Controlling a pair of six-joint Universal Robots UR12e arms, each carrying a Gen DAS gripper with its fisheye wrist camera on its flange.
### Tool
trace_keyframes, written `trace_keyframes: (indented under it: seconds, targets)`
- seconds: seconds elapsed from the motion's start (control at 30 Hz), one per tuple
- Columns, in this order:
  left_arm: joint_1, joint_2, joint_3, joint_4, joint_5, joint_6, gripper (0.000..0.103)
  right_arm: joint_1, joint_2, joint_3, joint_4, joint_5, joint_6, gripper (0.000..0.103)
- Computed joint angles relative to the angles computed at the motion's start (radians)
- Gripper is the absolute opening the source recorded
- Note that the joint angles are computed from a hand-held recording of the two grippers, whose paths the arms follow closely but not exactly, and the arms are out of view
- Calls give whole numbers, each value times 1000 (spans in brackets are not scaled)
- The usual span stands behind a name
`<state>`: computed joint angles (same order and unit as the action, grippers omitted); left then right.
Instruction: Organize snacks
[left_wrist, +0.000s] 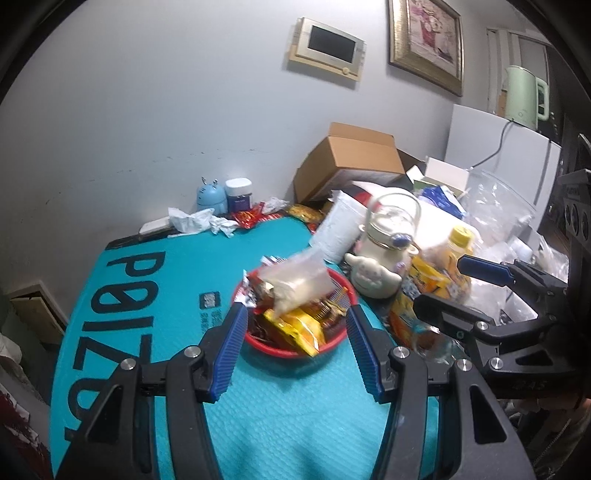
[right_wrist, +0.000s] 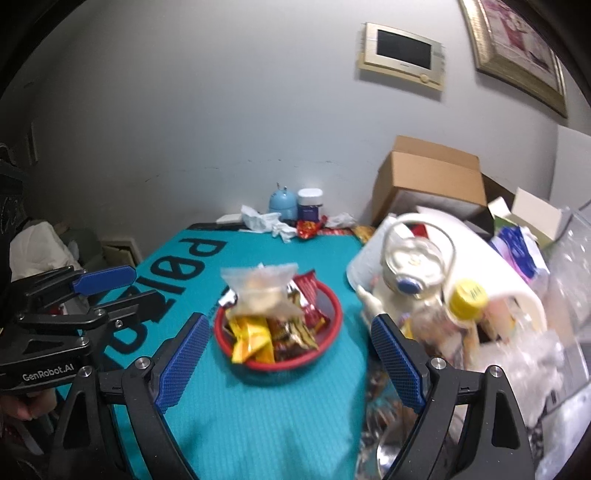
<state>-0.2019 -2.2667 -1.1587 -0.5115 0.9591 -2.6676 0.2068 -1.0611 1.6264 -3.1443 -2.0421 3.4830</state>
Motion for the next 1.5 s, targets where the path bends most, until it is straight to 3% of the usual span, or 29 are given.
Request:
trace_keyframes:
  seconds: [0.47,1.5]
  targets:
    - [0,38,-91,-17,13,13,55,22,-18,73,21,-11,85,90]
    - [-2,22,-58,-48,27,-27,55,25,-11,44,54,-20,24,90]
